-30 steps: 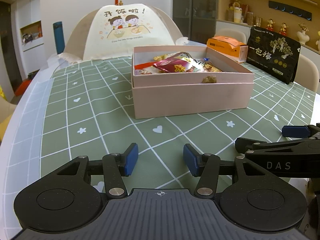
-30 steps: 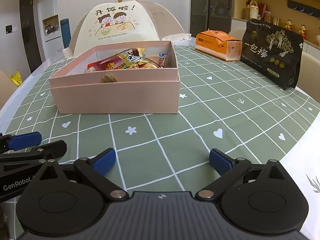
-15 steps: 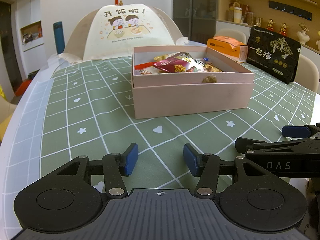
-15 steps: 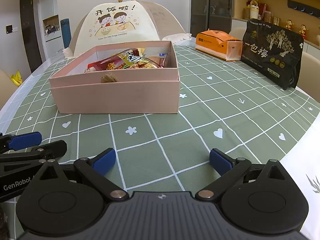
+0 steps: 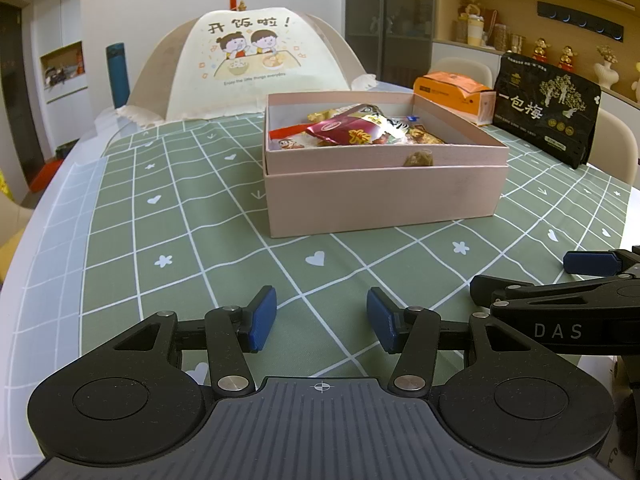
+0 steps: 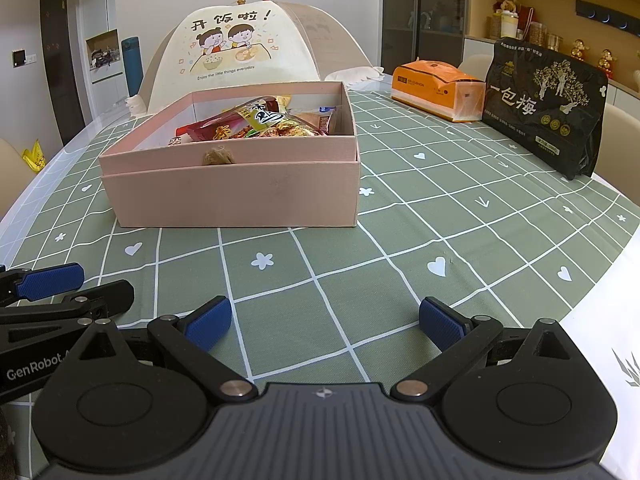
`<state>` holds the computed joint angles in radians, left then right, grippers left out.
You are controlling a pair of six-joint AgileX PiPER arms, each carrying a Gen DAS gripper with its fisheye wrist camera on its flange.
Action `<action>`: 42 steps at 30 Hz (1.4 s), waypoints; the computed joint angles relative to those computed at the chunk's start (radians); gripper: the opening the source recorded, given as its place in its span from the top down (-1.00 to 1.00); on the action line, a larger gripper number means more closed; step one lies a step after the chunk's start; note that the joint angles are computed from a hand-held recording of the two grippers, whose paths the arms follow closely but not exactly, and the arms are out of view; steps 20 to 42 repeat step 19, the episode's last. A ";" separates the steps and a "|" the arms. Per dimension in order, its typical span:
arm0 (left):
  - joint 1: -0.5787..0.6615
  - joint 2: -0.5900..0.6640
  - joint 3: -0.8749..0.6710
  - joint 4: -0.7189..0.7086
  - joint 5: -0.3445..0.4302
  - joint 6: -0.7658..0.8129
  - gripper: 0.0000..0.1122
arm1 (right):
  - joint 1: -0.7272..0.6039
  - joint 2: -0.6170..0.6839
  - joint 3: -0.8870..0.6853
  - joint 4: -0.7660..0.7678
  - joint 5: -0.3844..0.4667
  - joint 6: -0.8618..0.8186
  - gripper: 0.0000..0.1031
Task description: Organize snacks
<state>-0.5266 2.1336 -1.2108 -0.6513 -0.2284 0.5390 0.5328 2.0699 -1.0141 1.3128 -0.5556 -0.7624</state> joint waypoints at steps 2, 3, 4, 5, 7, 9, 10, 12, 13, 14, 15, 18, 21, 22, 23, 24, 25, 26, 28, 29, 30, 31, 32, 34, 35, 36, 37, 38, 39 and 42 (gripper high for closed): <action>0.000 0.000 0.000 -0.001 0.000 0.001 -0.01 | -0.001 -0.001 0.000 0.000 0.000 0.000 -0.95; 0.000 0.000 0.000 -0.001 0.000 0.001 -0.01 | 0.000 0.000 0.000 0.001 0.000 0.000 -0.95; 0.000 0.000 0.000 -0.001 0.000 0.001 -0.01 | -0.001 -0.001 0.000 0.000 0.000 0.000 -0.95; 0.000 0.000 0.000 -0.001 0.000 0.001 -0.01 | -0.001 -0.001 0.000 0.000 0.000 0.000 -0.95; 0.000 0.000 0.000 -0.002 -0.001 0.001 -0.01 | 0.000 0.000 0.000 0.000 0.000 0.000 -0.95; 0.000 0.000 0.000 0.001 0.000 -0.002 -0.01 | 0.000 0.000 0.000 0.000 0.000 0.000 -0.95; 0.000 0.000 0.000 0.004 0.000 -0.005 -0.01 | 0.000 0.000 0.000 0.000 0.000 0.000 -0.95; 0.001 0.000 0.000 0.005 0.000 -0.006 -0.01 | 0.000 0.000 0.000 0.000 0.000 0.001 -0.95; 0.000 0.000 0.001 0.003 -0.001 -0.003 -0.01 | 0.000 0.000 0.001 -0.001 0.000 0.001 -0.95; 0.001 0.000 0.000 0.007 0.000 -0.007 -0.01 | 0.000 0.000 0.001 -0.001 0.000 0.001 -0.95; 0.001 0.000 0.000 0.011 0.001 -0.011 -0.01 | 0.000 0.000 0.001 -0.001 0.000 0.001 -0.95; 0.000 0.000 0.001 0.002 -0.002 -0.003 0.03 | 0.000 0.000 0.000 0.000 0.000 0.001 -0.95; -0.005 0.000 0.001 -0.048 -0.010 0.042 0.06 | 0.000 0.000 0.001 -0.001 0.000 0.001 -0.95; -0.005 0.000 0.001 -0.048 -0.010 0.042 0.06 | 0.000 0.000 0.001 -0.001 0.000 0.001 -0.95; -0.005 0.000 0.001 -0.048 -0.010 0.042 0.06 | 0.000 0.000 0.001 -0.001 0.000 0.001 -0.95; -0.005 0.000 0.001 -0.048 -0.010 0.042 0.06 | 0.000 0.000 0.001 -0.001 0.000 0.001 -0.95; -0.005 0.000 0.001 -0.048 -0.010 0.042 0.06 | 0.000 0.000 0.001 -0.001 0.000 0.001 -0.95; -0.005 0.000 0.001 -0.048 -0.010 0.042 0.06 | 0.000 0.000 0.001 -0.001 0.000 0.001 -0.95; -0.005 0.000 0.001 -0.048 -0.010 0.042 0.06 | 0.000 0.000 0.001 -0.001 0.000 0.001 -0.95; -0.005 0.000 0.001 -0.048 -0.010 0.042 0.06 | 0.000 0.000 0.001 -0.001 0.000 0.001 -0.95; -0.005 0.000 0.001 -0.048 -0.010 0.042 0.06 | 0.000 0.000 0.001 -0.001 0.000 0.001 -0.95; -0.005 0.000 0.001 -0.048 -0.010 0.042 0.06 | 0.000 0.000 0.001 -0.001 0.000 0.001 -0.95; -0.005 0.000 0.001 -0.048 -0.010 0.042 0.06 | 0.000 0.000 0.001 -0.001 0.000 0.001 -0.95; -0.005 0.000 0.001 -0.048 -0.010 0.042 0.06 | 0.000 0.000 0.001 -0.001 0.000 0.001 -0.95; -0.005 0.000 0.001 -0.048 -0.010 0.042 0.06 | 0.000 0.000 0.001 -0.001 0.000 0.001 -0.95; -0.005 0.000 0.001 -0.048 -0.010 0.042 0.06 | 0.000 0.000 0.001 -0.001 0.000 0.001 -0.95; -0.005 0.000 0.001 -0.048 -0.010 0.042 0.06 | 0.000 0.000 0.001 -0.001 0.000 0.001 -0.95; -0.005 0.000 0.001 -0.048 -0.010 0.042 0.06 | 0.000 0.000 0.001 -0.001 0.000 0.001 -0.95; -0.005 0.000 0.001 -0.048 -0.010 0.042 0.06 | 0.000 0.000 0.001 -0.001 0.000 0.001 -0.95; -0.005 0.000 0.001 -0.048 -0.010 0.042 0.06 | 0.000 0.000 0.001 -0.001 0.000 0.001 -0.95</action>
